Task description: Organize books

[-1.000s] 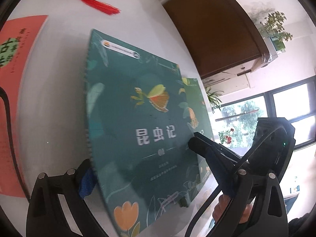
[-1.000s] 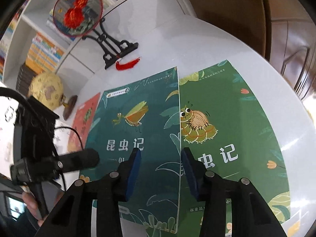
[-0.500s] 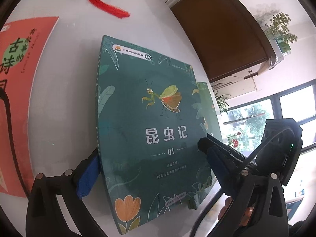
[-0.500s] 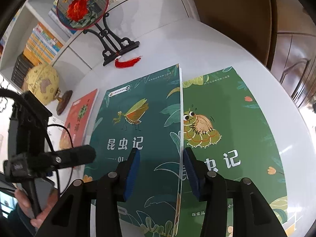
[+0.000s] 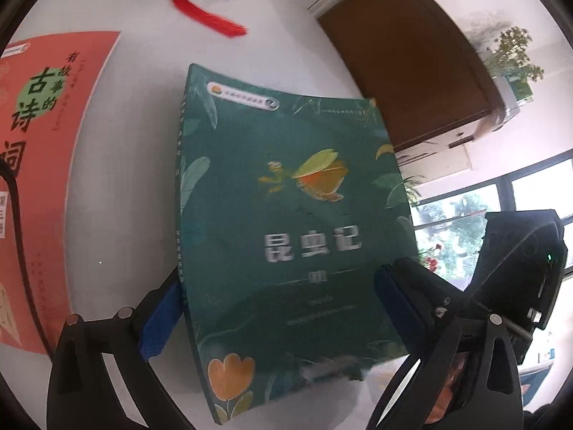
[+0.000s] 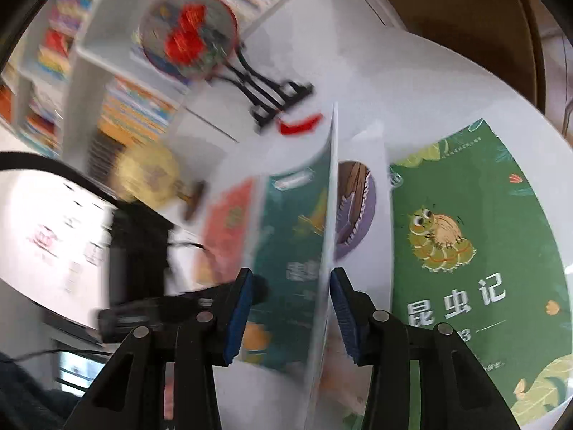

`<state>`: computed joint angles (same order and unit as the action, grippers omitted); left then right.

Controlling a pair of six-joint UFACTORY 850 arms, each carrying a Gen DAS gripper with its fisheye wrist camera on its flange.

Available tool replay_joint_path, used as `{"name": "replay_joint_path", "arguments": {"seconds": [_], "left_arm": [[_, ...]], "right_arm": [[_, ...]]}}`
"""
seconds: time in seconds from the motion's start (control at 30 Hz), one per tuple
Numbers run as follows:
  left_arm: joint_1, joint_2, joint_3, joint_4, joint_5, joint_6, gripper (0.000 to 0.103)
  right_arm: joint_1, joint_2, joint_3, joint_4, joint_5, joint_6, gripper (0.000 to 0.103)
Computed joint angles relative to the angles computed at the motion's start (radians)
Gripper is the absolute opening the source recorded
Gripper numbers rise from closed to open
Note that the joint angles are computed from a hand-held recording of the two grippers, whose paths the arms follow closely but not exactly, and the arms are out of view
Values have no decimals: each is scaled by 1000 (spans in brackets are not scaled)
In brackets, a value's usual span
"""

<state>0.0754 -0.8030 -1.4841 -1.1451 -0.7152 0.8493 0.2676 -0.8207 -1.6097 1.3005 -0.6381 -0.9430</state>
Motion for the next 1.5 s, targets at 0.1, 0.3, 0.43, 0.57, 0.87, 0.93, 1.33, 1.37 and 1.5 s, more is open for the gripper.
{"name": "replay_joint_path", "arguments": {"seconds": [0.1, 0.3, 0.43, 0.57, 0.87, 0.93, 1.33, 1.37, 1.5], "left_arm": [[7, -1, 5, -12, -9, 11, 98], [1, 3, -1, 13, 0, 10, 99], [16, 4, 9, -22, -38, 31, 99], [-7, 57, 54, -43, 35, 90, 99], [16, 135, 103, -109, 55, 178, 99], [28, 149, 122, -138, 63, 203, 99], [148, 327, 313, -282, 136, 329, 99], [175, 351, 339, -295, 139, 339, 99], [277, 428, 416, -321, 143, 389, 99]], "right_arm": [[-12, -33, -12, 41, -59, 21, 43], [-21, -55, -17, 74, -94, -4, 43], [-20, -66, -46, -33, -88, 38, 42], [23, -48, -64, -228, 1, 97, 42], [112, 16, -40, -423, 150, 103, 41], [126, 15, -52, -483, 166, 118, 41], [229, -11, -150, -481, 179, 25, 41], [246, -19, -171, -476, 170, 7, 41], [313, -52, -241, -464, 137, -10, 41]]}}
